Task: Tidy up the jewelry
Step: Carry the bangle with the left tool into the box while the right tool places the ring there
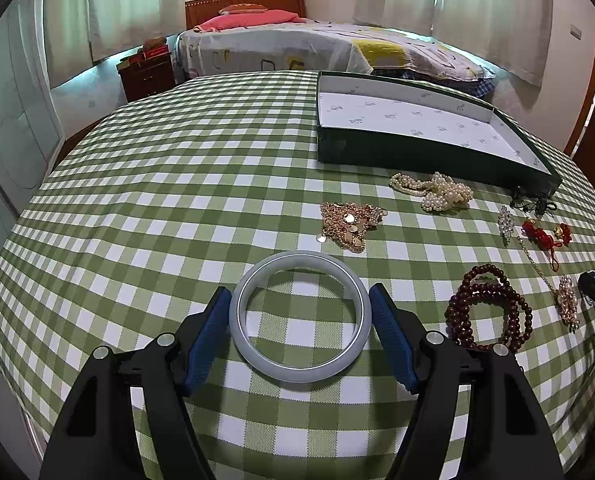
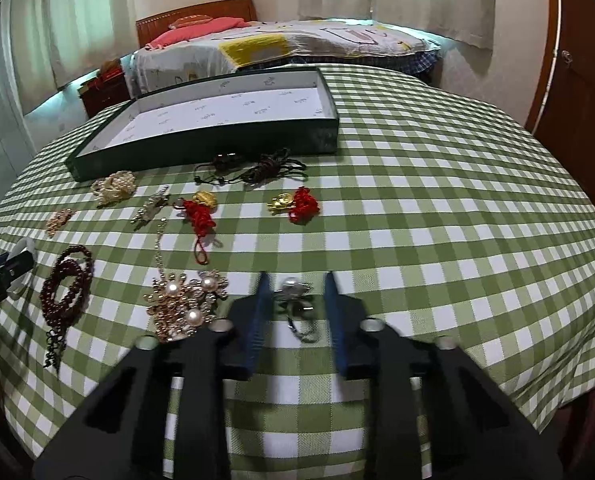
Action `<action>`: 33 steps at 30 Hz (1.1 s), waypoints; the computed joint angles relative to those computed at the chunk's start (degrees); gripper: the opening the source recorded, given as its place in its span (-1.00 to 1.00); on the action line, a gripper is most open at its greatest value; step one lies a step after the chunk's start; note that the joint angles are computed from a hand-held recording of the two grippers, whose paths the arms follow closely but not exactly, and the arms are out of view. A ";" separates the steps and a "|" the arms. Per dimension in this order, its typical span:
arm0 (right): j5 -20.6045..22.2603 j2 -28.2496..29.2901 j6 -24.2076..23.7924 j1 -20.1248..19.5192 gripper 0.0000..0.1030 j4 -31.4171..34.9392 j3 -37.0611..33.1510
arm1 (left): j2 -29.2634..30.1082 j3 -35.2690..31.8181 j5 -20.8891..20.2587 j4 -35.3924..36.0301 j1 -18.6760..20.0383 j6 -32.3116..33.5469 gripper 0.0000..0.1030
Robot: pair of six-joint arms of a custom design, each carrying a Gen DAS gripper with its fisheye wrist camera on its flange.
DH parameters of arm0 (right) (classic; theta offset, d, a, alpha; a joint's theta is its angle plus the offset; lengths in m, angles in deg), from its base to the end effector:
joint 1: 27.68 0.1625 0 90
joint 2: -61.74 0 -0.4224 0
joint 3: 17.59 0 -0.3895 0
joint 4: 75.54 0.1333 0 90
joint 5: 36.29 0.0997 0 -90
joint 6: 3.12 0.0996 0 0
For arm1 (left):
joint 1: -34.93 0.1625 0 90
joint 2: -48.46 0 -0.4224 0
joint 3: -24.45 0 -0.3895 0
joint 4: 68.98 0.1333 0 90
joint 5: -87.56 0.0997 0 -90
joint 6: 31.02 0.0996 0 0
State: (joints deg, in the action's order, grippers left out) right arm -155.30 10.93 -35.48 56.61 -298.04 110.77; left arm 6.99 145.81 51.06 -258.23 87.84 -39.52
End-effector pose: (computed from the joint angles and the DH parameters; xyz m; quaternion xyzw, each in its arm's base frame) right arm 0.0369 -0.4855 0.1411 0.0855 -0.8624 0.3498 0.3557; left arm -0.1305 -0.5264 0.0359 0.1440 0.8717 -0.3103 0.3509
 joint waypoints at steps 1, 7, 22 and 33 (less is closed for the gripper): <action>0.17 -0.01 -0.15 0.01 -0.61 0.05 0.07 | 0.01 -0.04 0.01 0.02 0.01 0.00 0.33; 1.01 -0.37 -0.20 0.02 -0.61 -0.07 0.47 | -0.08 0.36 0.23 -0.53 -0.20 0.03 0.33; 3.24 -3.01 -0.09 3.92 -0.61 2.24 -2.72 | -0.04 -2.73 -0.23 -3.45 -2.20 4.73 0.33; 5.70 -1.22 -1.05 6.11 -0.61 8.90 -14.42 | 4.76 -14.44 -3.26 -6.66 -2.00 14.77 0.33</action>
